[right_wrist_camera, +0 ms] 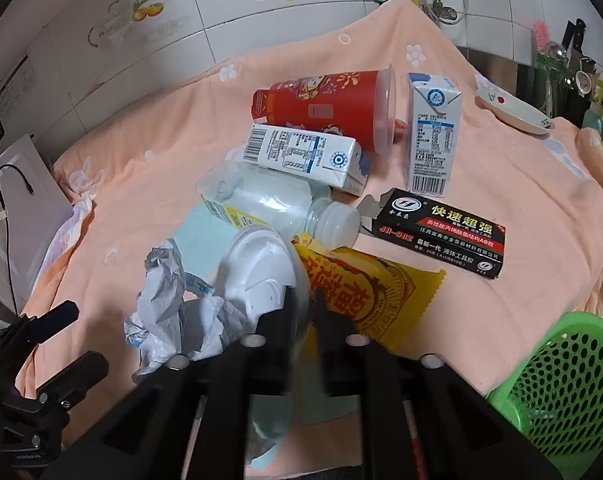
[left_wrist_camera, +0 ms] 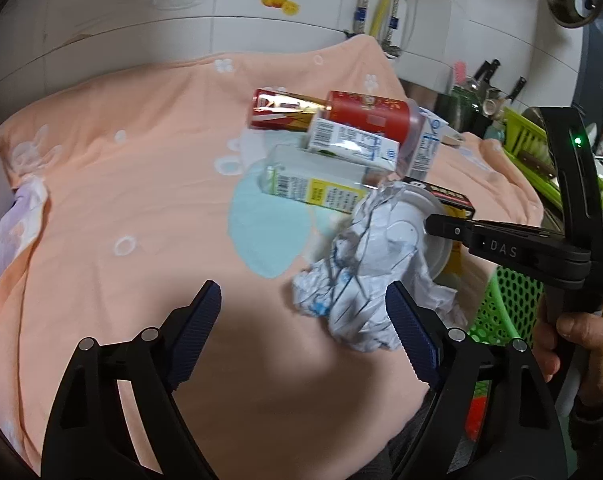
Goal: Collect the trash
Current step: 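Grasp the crumpled foil with the left tool while the right tool grasps the white lid, then carry foil and lid over the green basket and open both tools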
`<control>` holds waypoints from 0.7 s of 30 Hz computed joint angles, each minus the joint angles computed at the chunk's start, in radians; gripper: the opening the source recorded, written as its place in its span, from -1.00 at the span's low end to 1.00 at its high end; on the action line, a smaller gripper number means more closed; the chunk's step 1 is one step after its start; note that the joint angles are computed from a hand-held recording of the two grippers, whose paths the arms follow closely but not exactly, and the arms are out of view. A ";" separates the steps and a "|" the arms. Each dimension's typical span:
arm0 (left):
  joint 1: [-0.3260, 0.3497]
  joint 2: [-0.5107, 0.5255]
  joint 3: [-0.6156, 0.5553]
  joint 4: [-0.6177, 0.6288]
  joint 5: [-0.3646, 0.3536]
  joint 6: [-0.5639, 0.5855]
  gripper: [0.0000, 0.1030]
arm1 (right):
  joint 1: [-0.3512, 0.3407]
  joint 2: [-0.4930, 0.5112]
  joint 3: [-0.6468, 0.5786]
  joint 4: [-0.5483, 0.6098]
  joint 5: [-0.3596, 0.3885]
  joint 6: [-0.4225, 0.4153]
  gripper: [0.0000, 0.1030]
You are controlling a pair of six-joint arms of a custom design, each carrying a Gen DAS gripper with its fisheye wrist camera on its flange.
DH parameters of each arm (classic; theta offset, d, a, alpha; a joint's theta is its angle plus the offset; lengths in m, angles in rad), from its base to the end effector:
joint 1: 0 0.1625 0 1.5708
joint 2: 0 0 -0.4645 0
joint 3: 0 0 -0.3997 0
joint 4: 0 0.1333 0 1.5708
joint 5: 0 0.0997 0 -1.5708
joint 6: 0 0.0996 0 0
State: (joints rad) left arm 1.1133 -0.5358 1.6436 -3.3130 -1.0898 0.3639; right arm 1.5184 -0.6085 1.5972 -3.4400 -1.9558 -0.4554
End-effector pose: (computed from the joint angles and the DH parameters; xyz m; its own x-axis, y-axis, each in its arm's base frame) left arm -0.1529 -0.7167 0.0300 -0.7298 0.3932 -0.5592 0.6587 0.6235 -0.4213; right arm 0.0572 -0.7395 0.1122 -0.8322 0.0236 0.5539 -0.3704 0.7196 -0.5873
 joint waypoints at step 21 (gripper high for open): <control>0.040 0.090 -0.232 0.353 -0.149 -0.015 -0.42 | -0.003 -0.072 0.134 -0.241 -0.012 -0.042 -0.87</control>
